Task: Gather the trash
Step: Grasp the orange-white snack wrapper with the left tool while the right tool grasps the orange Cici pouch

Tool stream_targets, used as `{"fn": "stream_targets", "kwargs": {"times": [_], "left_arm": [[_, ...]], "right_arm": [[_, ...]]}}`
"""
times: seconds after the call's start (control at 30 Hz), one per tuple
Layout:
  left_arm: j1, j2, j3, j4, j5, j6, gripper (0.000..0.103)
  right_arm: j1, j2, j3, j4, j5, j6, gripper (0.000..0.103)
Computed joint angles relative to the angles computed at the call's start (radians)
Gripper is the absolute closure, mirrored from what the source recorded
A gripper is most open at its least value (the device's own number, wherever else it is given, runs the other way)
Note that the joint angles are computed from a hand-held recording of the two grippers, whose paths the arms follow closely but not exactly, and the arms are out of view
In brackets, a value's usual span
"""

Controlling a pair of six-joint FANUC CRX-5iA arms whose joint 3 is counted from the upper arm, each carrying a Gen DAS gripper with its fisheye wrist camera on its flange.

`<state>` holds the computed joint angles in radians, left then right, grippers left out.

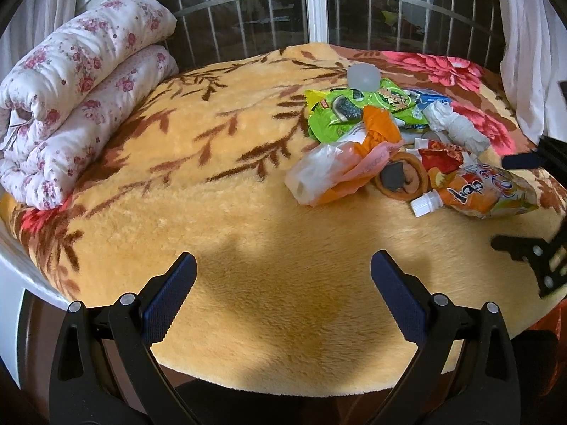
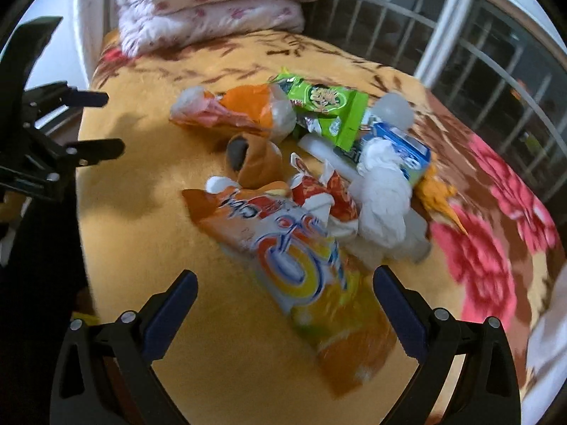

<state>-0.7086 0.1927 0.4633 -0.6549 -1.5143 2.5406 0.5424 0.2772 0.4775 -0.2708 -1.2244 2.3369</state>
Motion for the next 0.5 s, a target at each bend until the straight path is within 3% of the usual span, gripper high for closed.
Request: {"fn": "stream_targets", "kwargs": {"times": [0.03, 0.13, 0.23, 0.37, 0.5], "left_arm": [[0.001, 0.000, -0.002, 0.002, 0.002, 0.000, 0.007], [-0.003, -0.001, -0.005, -0.001, 0.002, -0.007, 0.007], [-0.018, -0.008, -0.012, -0.023, 0.005, -0.012, 0.007], [-0.033, -0.044, -0.057, -0.042, 0.069, -0.024, 0.007], [-0.052, -0.061, -0.072, -0.084, 0.119, -0.096, 0.007]], "right_arm": [[-0.002, 0.029, 0.039, -0.004, -0.041, -0.004, 0.025], [-0.017, 0.100, 0.142, -0.026, -0.140, -0.053, 0.041], [-0.021, 0.054, 0.092, -0.029, -0.098, -0.066, 0.054], [-0.054, -0.031, 0.021, -0.103, -0.081, -0.069, 0.058], [-0.135, -0.139, -0.053, -0.264, -0.080, -0.100, 0.058]]}}
